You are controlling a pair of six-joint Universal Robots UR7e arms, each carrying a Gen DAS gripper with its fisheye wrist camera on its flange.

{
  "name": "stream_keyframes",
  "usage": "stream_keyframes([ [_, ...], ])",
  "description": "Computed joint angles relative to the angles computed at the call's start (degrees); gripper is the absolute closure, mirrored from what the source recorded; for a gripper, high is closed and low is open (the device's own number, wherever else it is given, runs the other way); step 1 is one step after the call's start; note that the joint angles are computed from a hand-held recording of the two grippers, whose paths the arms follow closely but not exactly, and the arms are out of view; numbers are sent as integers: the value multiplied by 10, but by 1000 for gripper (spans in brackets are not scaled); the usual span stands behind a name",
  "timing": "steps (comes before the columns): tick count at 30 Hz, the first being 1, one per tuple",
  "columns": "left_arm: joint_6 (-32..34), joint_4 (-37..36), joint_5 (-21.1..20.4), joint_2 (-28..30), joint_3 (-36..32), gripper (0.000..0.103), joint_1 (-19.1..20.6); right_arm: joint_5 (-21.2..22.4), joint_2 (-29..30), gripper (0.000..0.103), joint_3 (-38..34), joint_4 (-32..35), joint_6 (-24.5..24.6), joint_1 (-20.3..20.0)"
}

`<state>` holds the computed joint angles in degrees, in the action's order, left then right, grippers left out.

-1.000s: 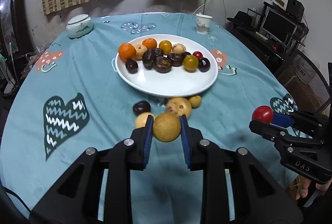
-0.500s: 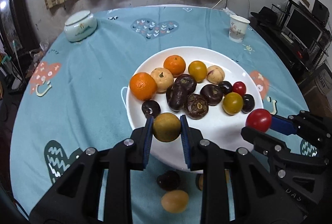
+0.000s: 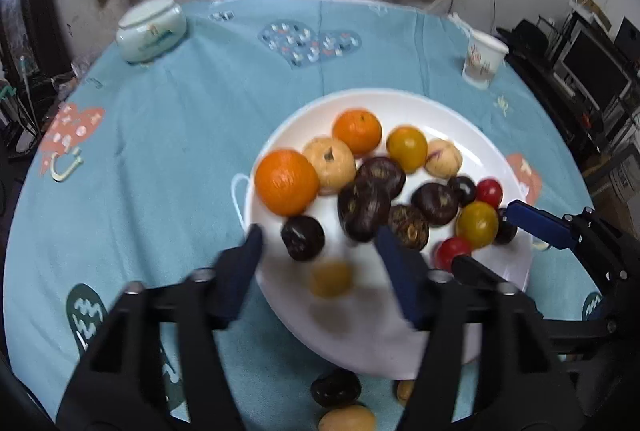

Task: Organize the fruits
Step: 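Carry the tomato and small yellow fruit over the white plate and open both tools, then grasp a large spotted pear with the right tool while the left tool grasps a pale yellow fruit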

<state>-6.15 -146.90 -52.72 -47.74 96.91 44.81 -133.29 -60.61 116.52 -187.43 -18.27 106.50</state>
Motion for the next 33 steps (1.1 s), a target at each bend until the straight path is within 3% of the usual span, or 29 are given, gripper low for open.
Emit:
stream_keyframes([
  [5, 8, -27, 12, -41, 38, 35, -17, -10, -20, 40, 12, 6, 8, 13],
  [8, 7, -59, 22, -84, 94, 23, -35, -35, -43, 40, 39, 6, 22, 34],
  [10, 5, -89, 39, -113, 145, 18, -49, -39, -68, 39, 76, 7, 48, 47],
  [14, -26, -125, 47, -164, 241, 18, -67, -42, -99, 35, 156, -27, 112, 69],
  [18, -53, -112, 39, -193, 290, 18, -72, -49, -106, 35, 212, -51, 171, 85],
  [23, -68, -101, 47, -219, 316, 18, -74, -38, -118, 35, 235, -14, 227, 97],
  [26, -76, -103, 50, -241, 329, 18, -73, -20, -112, 35, 231, -5, 234, 100],
  [30, -82, -103, 72, -270, 345, 18, -72, 29, -87, 35, 212, -19, 206, 89],
  [33, -85, -109, 80, -291, 355, 18, -69, 30, -48, 35, 185, -39, 183, 77],
])
